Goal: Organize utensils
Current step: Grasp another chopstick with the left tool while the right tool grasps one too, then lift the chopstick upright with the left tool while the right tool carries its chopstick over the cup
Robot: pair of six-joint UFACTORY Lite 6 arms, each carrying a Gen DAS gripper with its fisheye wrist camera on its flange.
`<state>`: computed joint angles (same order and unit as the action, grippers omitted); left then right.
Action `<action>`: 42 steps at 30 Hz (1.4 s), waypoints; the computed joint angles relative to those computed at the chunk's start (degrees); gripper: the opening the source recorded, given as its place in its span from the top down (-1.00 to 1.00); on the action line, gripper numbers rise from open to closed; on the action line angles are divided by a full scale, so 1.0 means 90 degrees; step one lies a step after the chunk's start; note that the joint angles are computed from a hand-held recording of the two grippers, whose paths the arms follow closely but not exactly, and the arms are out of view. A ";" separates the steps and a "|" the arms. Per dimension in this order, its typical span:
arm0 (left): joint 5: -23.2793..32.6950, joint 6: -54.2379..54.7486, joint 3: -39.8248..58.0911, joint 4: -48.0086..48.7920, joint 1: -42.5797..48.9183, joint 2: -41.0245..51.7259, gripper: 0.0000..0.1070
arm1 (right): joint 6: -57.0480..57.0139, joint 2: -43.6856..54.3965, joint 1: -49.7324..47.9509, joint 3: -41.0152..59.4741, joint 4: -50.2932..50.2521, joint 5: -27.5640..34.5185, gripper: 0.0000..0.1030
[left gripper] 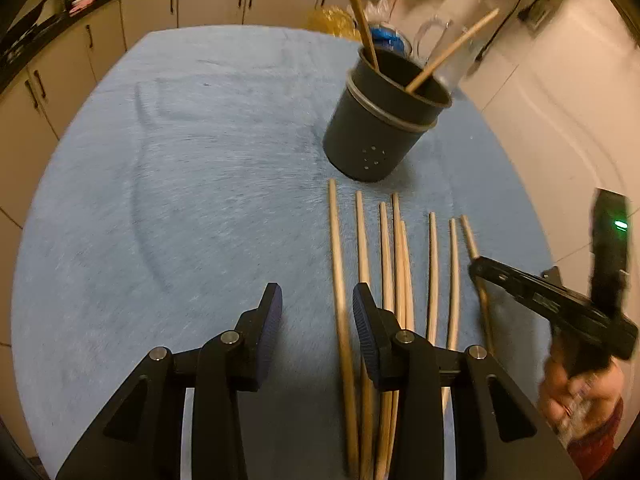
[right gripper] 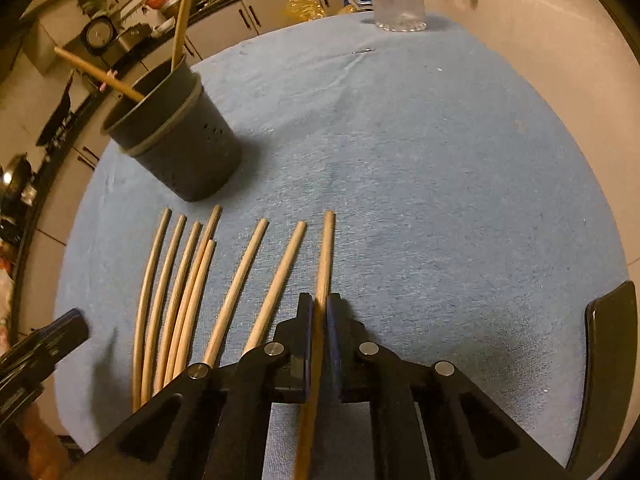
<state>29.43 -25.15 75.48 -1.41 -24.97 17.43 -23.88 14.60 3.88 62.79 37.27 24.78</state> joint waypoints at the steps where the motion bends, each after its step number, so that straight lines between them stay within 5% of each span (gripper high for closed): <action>1: 0.0126 -0.0136 0.0288 0.0144 -0.0047 0.0269 0.34 | -0.0380 -0.0036 -0.0119 -0.0056 0.0361 0.0095 0.85; 9: 0.1150 -0.0781 0.2585 0.0921 -0.0247 0.2207 0.43 | -0.2210 -0.0140 -0.0760 -0.0219 0.1924 0.0732 0.85; 14: 0.1598 -0.1689 0.2943 0.2070 -0.0626 0.2447 0.88 | -0.2687 -0.0530 -0.1075 -0.0605 0.2247 0.0977 0.85; 24: 0.0233 -0.2685 0.0074 0.2408 -0.0522 -0.0207 0.89 | -0.3061 -0.1644 -0.1019 -0.1259 0.2695 0.1051 0.85; 42: 0.0910 -0.4973 -0.1606 0.4400 -0.1752 -0.3338 0.89 | -0.2139 -0.4641 -0.0221 -0.2362 0.2360 0.0835 0.86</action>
<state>37.62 -69.90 61.02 38.19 -40.74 -12.61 -43.13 -27.17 1.89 41.53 58.51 32.29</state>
